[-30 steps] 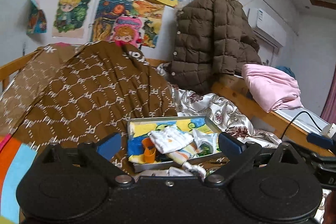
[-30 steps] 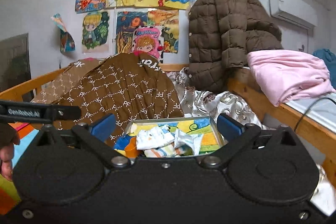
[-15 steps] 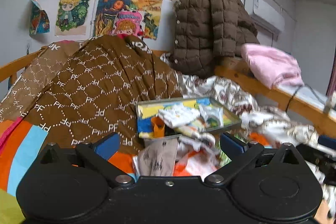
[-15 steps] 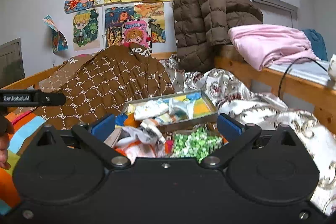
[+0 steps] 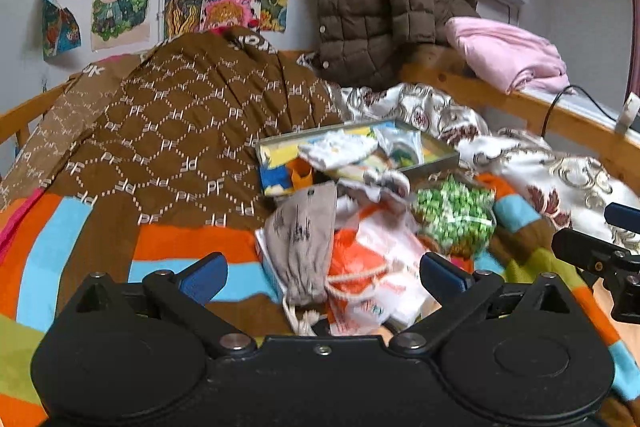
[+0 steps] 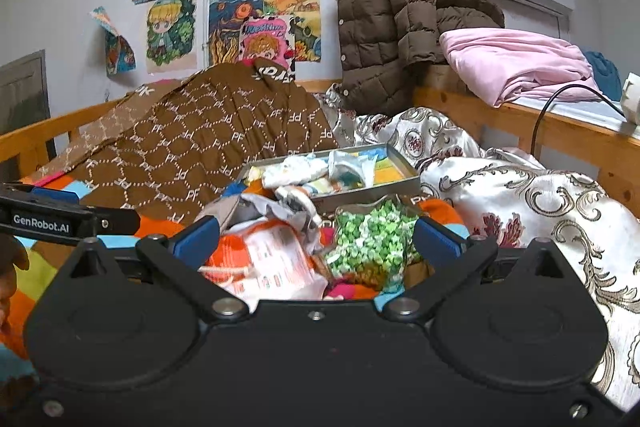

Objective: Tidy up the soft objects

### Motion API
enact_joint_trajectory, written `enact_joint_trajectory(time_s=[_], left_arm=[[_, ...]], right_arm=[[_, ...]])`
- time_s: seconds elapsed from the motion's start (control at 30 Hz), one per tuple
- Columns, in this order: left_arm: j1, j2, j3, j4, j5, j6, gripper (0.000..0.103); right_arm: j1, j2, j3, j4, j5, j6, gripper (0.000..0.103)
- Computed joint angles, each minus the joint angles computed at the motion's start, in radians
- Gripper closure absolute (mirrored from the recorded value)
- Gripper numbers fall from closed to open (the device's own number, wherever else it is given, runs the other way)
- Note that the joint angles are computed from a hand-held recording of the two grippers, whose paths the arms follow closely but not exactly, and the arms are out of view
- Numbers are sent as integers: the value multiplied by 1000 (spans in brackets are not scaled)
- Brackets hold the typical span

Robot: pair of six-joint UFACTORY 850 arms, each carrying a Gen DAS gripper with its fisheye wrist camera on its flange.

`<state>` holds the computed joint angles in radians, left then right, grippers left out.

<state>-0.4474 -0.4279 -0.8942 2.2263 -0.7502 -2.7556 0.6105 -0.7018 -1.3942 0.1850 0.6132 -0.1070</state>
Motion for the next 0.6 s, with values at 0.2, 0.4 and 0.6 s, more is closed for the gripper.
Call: enact_joint_trajectory(time_s=[0.2, 0.4, 0.6], left_arm=[[-14, -17, 8, -58, 19, 6, 1], [-25, -33, 13, -111, 42, 27, 1], [-27, -39, 14, -145, 59, 60, 1]], right_arm=[[-1, -6, -12, -5, -67, 0, 1], [6, -19, -36, 63, -132, -74, 1], [14, -44, -70, 51, -215, -100, 1]])
